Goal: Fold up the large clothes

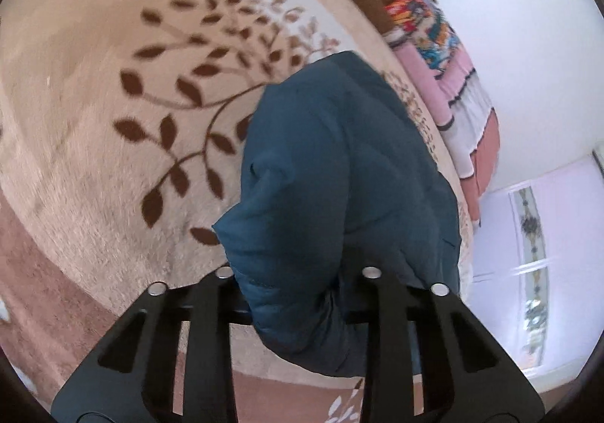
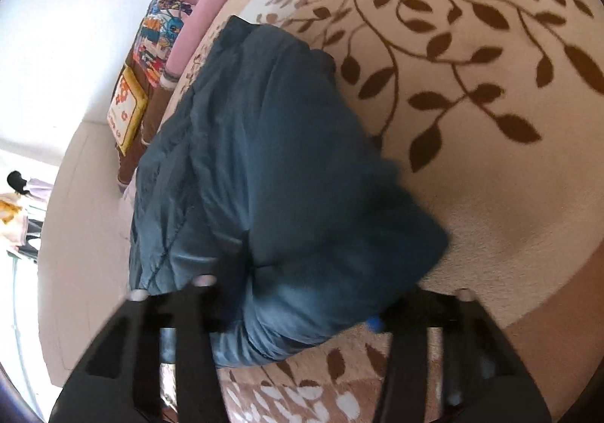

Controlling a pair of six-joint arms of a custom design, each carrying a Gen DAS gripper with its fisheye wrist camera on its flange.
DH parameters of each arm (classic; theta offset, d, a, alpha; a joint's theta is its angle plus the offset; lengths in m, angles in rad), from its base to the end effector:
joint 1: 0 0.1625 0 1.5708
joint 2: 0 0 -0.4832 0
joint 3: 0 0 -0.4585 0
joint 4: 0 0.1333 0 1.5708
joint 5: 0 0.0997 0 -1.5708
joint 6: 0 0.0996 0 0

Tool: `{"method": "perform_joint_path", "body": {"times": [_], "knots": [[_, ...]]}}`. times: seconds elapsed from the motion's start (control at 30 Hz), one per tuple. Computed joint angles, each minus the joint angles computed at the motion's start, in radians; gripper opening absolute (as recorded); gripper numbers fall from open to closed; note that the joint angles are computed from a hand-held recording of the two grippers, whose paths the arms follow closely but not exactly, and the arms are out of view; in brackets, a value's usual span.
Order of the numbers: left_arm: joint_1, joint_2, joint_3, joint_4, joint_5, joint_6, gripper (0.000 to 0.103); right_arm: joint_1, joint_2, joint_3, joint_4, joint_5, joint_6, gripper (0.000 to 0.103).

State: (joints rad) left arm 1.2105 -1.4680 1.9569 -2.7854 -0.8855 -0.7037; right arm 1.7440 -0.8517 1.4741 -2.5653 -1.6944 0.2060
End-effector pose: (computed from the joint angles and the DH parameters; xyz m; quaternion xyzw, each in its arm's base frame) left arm -0.0208 -0.6121 0.4363 -0.2679 0.8472 -0.4474 0.1011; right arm 0.2605 -0.7865 0.2029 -0.0275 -0.9805 0.1928 0.0248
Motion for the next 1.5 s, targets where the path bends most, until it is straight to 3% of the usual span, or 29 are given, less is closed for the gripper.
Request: {"method": "perform_joint_path", "body": {"times": [0.13, 0.3, 0.67, 0.9, 1.5], "knots": [[-0.042, -0.022, 0.01, 0.016, 0.052, 0.039, 0.022, 0.027, -0.019, 0.014, -0.005, -0.042, -0.052, 0.027], [-0.102, -0.11, 0.066, 0.088, 0.085, 0.043, 0.022, 0.047, -0.077, 0.073, 0.018, -0.075, -0.101, 0.026], [-0.197, -0.329, 0.273, 0.262, 0.093, -0.165, 0.022, 0.053, -0.244, 0.285, 0.06, -0.126, -0.134, 0.027], [-0.255, -0.407, 0.337, 0.377, 0.128, -0.249, 0.022, 0.053, -0.306, 0.375, 0.063, -0.15, -0.137, 0.028], [-0.274, -0.41, 0.369, 0.436, 0.184, -0.318, 0.024, 0.059, -0.295, 0.408, 0.021, -0.238, -0.184, 0.036]]}}
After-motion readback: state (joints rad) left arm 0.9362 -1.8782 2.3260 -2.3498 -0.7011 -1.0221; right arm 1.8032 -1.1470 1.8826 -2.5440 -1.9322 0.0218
